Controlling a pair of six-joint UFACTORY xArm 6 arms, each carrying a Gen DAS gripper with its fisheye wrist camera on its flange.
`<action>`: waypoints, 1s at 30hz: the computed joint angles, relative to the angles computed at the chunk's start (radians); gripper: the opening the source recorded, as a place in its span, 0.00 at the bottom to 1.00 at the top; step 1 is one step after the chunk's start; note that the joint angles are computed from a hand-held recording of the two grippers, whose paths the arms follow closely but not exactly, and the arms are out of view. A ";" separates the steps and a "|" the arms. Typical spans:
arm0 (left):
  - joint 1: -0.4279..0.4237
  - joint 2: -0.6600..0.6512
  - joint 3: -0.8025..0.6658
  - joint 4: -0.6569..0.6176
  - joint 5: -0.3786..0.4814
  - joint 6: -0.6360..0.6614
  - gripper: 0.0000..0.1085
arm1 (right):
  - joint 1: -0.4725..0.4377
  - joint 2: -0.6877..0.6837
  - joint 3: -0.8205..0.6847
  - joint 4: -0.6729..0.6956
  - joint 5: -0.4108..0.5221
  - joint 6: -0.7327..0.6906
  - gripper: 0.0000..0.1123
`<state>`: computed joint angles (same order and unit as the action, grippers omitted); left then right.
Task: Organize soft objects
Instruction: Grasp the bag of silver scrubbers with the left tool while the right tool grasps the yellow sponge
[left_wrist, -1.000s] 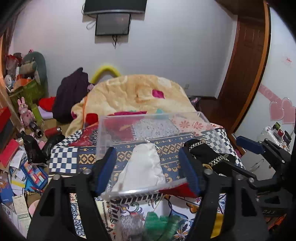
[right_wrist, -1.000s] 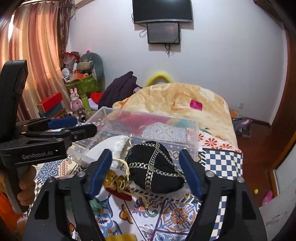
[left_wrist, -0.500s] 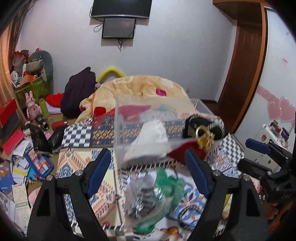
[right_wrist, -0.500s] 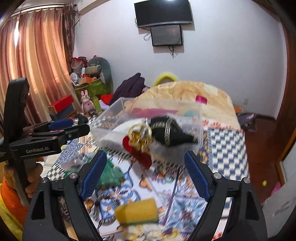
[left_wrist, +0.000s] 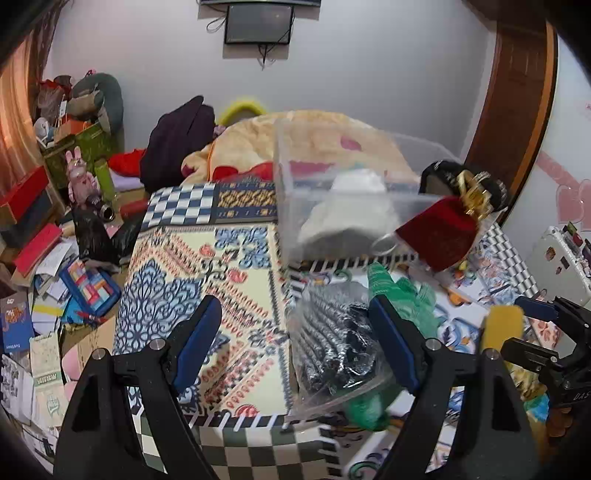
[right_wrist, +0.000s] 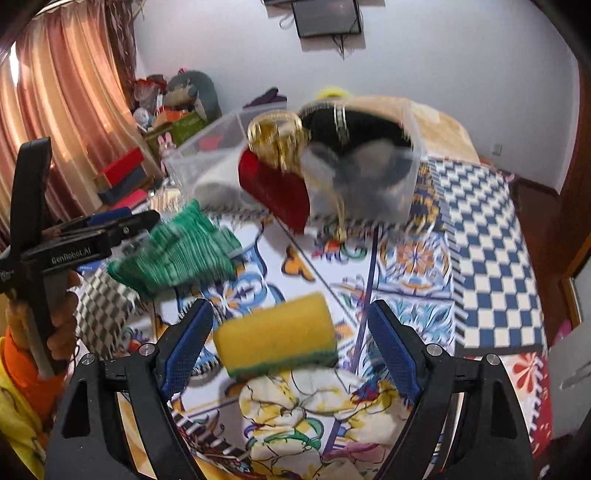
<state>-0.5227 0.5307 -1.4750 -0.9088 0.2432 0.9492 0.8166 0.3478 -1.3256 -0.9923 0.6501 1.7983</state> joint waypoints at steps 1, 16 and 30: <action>0.002 0.006 0.000 -0.002 0.002 -0.001 0.76 | 0.000 0.004 0.001 0.010 -0.004 -0.008 0.75; 0.029 0.049 -0.034 -0.096 0.105 0.049 0.39 | -0.002 0.007 0.000 -0.037 -0.042 0.003 0.48; 0.001 -0.045 0.036 -0.284 0.043 0.252 0.31 | 0.010 -0.084 0.059 -0.144 0.015 0.110 0.47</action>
<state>-0.5222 0.4858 -1.4391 -1.1929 0.2864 1.2015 0.8264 0.2638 -1.2668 -1.1361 0.6651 1.9085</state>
